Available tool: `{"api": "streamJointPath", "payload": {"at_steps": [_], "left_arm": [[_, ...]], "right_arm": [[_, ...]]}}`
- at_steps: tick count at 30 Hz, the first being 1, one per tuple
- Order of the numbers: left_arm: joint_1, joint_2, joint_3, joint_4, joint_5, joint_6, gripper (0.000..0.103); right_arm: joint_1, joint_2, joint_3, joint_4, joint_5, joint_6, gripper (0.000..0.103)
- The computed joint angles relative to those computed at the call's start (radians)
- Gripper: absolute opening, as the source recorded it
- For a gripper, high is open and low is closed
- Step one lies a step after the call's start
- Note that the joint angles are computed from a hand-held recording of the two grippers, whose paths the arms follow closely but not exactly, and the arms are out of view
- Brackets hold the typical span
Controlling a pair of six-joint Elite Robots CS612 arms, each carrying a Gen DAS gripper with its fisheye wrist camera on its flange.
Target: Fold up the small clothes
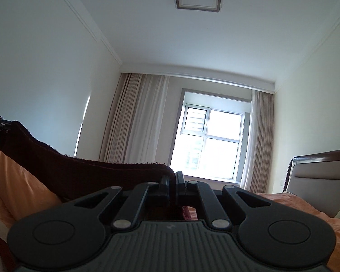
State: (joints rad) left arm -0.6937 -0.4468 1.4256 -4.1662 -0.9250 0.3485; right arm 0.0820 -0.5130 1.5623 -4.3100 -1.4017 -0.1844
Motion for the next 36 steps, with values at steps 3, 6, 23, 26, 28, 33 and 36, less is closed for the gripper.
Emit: {"api": "streamJointPath", "payload": {"at_steps": [3, 6, 23, 26, 28, 33, 36], "left_arm": [[-0.016, -0.035, 0.042, -0.015, -0.012, -0.025, 0.004], [-0.027, -0.066, 0.086, -0.025, -0.042, -0.063, 0.004], [0.053, -0.037, -0.081, 0.277, -0.091, -0.230, 0.005], [0.085, -0.016, -0.159, 0.400, -0.087, -0.257, 0.005], [0.108, -0.001, -0.206, 0.469, -0.105, -0.290, 0.005], [0.164, 0.050, -0.348, 0.708, -0.144, -0.397, 0.006], [0.195, 0.104, -0.464, 0.853, -0.185, -0.476, 0.006]], "right_arm": [[-0.005, -0.021, 0.032, -0.048, 0.010, -0.007, 0.005], [-0.006, -0.030, 0.039, -0.059, 0.015, -0.008, 0.005], [-0.007, 0.057, -0.296, 0.395, 0.088, -0.103, 0.005], [-0.003, 0.091, -0.401, 0.530, 0.089, -0.112, 0.006], [0.002, 0.126, -0.492, 0.634, 0.076, -0.146, 0.006], [0.022, 0.234, -0.721, 0.871, 0.025, -0.232, 0.006], [0.028, 0.304, -0.858, 0.999, 0.011, -0.226, 0.006]]}}
